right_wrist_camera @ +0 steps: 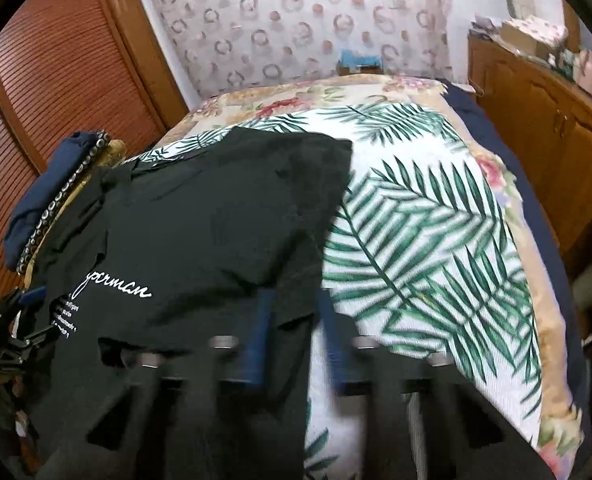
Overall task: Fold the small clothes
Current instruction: 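Fold the sleeve with the right tool inward over the shirt body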
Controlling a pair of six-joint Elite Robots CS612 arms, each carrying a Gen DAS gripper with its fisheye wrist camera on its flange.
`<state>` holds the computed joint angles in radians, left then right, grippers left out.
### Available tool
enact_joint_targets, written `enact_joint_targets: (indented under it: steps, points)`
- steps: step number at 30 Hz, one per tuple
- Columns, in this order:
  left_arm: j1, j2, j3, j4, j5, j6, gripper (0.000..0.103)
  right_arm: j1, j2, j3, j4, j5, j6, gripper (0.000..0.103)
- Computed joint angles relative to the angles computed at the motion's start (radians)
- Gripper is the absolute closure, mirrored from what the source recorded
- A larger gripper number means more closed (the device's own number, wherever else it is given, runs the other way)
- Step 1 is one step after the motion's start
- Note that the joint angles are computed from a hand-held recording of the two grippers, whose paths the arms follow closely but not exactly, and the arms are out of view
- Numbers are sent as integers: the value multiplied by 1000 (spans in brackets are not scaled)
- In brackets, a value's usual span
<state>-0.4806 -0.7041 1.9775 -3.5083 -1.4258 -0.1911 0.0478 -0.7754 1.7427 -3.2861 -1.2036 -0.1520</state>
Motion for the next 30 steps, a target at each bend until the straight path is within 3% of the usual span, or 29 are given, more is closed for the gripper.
enact_joint_targets:
  steps: [2,7,16,18,20,22,23,27,30]
  points:
    - [-1,0,1,-1,0,0,11,5,-6,0,-32,8,-20,97]
    - [0,0,0,0,0,0,11,23,-21,0,-68,23,-66,98]
    - [0,1,0,-1,0,0,11,79,-1,-79,22,52,-166,98]
    - [0,1,0,-1,0,0,11,86,9,-95,46,45,-186,92]
    - [0,1,0,-1,1,0,11,84,25,-112,44,38,-187,64]
    - [1,1,0,-1,-2,-1,11,74,33,-119,41,50,-174,45]
    - [0,1,0,-2,-1,-1,11,71,35,-122,38,44,-167,40]
    - [3,-1,6,-25,-19,-9,11,61,46,-135,28,-14,-157,40]
    - [9,-13,15,-52,-29,-15,11,63,56,-147,31,-112,-182,40]
